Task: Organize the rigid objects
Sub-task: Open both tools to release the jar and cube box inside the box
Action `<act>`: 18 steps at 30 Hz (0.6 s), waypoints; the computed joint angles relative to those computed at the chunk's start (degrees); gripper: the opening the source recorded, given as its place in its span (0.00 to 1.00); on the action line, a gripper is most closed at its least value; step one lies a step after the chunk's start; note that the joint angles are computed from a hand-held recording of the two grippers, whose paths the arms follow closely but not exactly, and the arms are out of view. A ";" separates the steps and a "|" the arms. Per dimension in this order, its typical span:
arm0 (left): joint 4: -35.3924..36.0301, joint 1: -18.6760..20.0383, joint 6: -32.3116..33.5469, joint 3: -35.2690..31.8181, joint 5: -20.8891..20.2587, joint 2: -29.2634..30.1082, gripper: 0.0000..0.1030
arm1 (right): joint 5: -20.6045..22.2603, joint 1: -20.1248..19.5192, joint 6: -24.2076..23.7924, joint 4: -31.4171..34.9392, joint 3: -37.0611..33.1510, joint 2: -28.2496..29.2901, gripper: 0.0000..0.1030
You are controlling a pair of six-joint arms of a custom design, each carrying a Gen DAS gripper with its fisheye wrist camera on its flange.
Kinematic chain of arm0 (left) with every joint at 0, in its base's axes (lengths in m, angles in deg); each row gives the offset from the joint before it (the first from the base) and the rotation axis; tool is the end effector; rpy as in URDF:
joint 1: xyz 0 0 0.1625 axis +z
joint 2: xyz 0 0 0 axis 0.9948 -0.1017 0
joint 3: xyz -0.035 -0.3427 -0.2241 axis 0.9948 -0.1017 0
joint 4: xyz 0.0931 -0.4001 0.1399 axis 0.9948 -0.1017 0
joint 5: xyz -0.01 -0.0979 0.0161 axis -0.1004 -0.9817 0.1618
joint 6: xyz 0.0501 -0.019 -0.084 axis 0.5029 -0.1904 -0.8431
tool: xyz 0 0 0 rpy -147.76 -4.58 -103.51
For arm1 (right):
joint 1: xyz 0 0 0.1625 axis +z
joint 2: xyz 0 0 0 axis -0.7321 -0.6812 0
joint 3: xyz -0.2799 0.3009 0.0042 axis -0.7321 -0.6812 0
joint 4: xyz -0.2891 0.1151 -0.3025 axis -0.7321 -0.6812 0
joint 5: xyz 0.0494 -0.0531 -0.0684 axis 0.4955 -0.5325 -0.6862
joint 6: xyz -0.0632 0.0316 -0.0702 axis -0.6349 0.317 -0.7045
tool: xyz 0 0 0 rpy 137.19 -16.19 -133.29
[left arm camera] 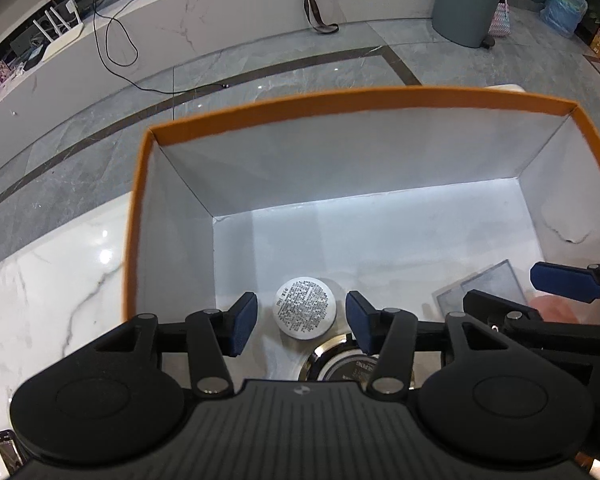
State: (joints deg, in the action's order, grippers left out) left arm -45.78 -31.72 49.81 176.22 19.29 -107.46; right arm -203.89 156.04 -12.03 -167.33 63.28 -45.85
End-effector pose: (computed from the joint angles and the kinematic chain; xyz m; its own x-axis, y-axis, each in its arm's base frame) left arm -0.1158 -0.4957 0.1618 -0.6421 0.0553 -0.7646 0.3033 0.9343 -0.1872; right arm 0.2549 -0.5213 0.0341 -0.7664 -0.1797 0.6167 -0.3663 0.9109 -0.1898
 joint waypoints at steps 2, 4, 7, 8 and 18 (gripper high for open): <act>1.23 -1.05 -0.76 0.24 0.18 -0.91 0.59 | -0.02 0.44 -0.18 -0.21 0.49 -0.75 0.53; 2.30 -2.05 -1.38 0.26 0.52 -1.66 0.59 | -0.08 0.90 -0.24 -0.26 0.96 -1.58 0.53; 4.24 -4.12 -2.74 0.46 1.15 -2.98 0.59 | -0.14 1.78 0.04 -0.29 1.68 -3.01 0.53; 5.10 -4.82 -3.28 0.42 1.35 -3.38 0.59 | -0.27 2.12 0.12 -0.37 1.94 -3.50 0.53; 11.67 -13.03 -9.77 3.55 2.68 -9.98 0.63 | -1.07 6.30 0.20 -0.70 6.76 -11.67 0.54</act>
State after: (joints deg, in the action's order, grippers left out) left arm -34.12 -44.76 40.04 179.77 21.97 -117.43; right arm -204.96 162.33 -11.83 -168.03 70.04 -57.53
